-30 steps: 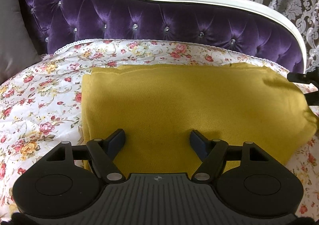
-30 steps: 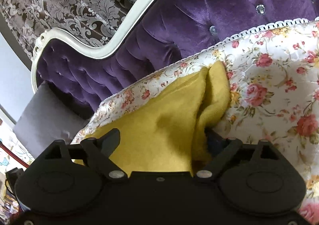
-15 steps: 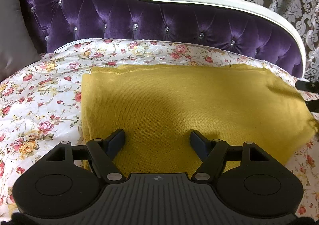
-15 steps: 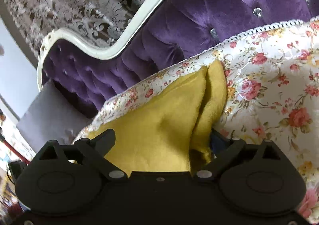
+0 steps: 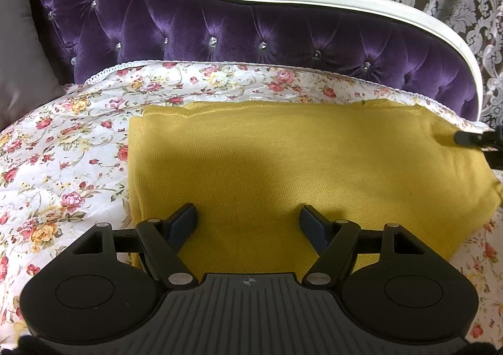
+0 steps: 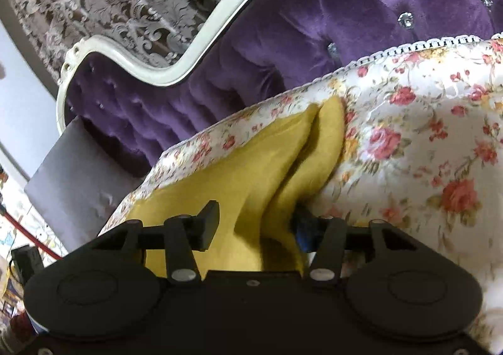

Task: Fold small clothes
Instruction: 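Close the right gripper on the folded edge of the yellow sweater, then lift the gripped edge with the right gripper and fold it over the sweater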

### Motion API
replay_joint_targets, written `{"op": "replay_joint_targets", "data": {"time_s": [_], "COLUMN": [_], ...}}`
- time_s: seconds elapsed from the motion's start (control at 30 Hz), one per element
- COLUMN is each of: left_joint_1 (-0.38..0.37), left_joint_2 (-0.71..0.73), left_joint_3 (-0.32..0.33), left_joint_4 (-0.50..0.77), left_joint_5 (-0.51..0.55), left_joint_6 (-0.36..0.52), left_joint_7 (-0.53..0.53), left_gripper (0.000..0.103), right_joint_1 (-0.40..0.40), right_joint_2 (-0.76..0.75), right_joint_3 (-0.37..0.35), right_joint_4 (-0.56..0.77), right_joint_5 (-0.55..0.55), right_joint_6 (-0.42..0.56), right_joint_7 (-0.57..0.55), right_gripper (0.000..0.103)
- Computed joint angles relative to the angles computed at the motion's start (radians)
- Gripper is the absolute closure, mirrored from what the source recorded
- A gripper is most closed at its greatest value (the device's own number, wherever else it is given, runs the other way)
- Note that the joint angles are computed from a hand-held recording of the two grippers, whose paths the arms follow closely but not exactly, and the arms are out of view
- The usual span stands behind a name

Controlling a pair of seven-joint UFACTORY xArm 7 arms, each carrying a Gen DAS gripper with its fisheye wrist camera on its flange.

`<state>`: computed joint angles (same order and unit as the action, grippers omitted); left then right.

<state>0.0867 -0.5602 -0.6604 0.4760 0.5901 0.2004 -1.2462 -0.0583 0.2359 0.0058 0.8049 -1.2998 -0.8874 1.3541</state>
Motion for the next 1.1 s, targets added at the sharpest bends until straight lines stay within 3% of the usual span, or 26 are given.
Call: {"op": "replay_joint_targets", "data": {"time_s": [0.07, 0.1, 0.13, 0.2, 0.37, 0.57, 0.8, 0.97, 1.1], "left_joint_1": [0.0, 0.0, 0.001, 0.001, -0.001, -0.022, -0.181, -0.27, -0.309], "left_joint_2": [0.0, 0.0, 0.0, 0.0, 0.005, 0.015, -0.071, -0.21, -0.335], "left_joint_3": [0.0, -0.001, -0.001, -0.003, -0.001, 0.025, 0.202, 0.294, 0.352], "left_joint_4": [0.001, 0.001, 0.001, 0.003, 0.006, 0.012, -0.053, -0.122, -0.184], "left_joint_5": [0.001, 0.002, 0.002, 0.004, 0.008, -0.001, -0.142, -0.24, -0.311], "left_joint_6": [0.001, 0.001, 0.001, 0.002, 0.007, 0.014, 0.005, 0.081, 0.131], "left_joint_7": [-0.001, -0.002, -0.003, -0.005, -0.004, 0.0, 0.075, 0.19, 0.268], "left_gripper": [0.031, 0.031, 0.031, 0.031, 0.031, 0.032, 0.033, 0.033, 0.033], "right_joint_1": [0.004, 0.005, 0.006, -0.001, 0.023, 0.06, 0.112, 0.159, 0.2], "right_joint_2": [-0.002, -0.008, -0.02, -0.024, -0.101, -0.164, -0.241, -0.278, -0.304], "right_joint_3": [0.001, 0.001, -0.001, -0.002, 0.009, 0.024, 0.037, 0.066, 0.103], "right_joint_4": [0.008, 0.005, -0.007, -0.016, -0.049, -0.026, 0.01, 0.057, 0.072], "right_joint_5": [0.0, -0.001, 0.005, 0.001, 0.001, -0.054, -0.177, -0.295, -0.3], "right_joint_6": [0.02, 0.03, 0.041, 0.03, 0.117, 0.227, 0.349, 0.422, 0.472], "right_joint_7": [0.002, 0.0, -0.012, 0.006, -0.019, 0.072, 0.229, 0.371, 0.41], "right_gripper": [0.046, 0.052, 0.071, 0.072, 0.075, 0.075, 0.075, 0.075, 0.075]}}
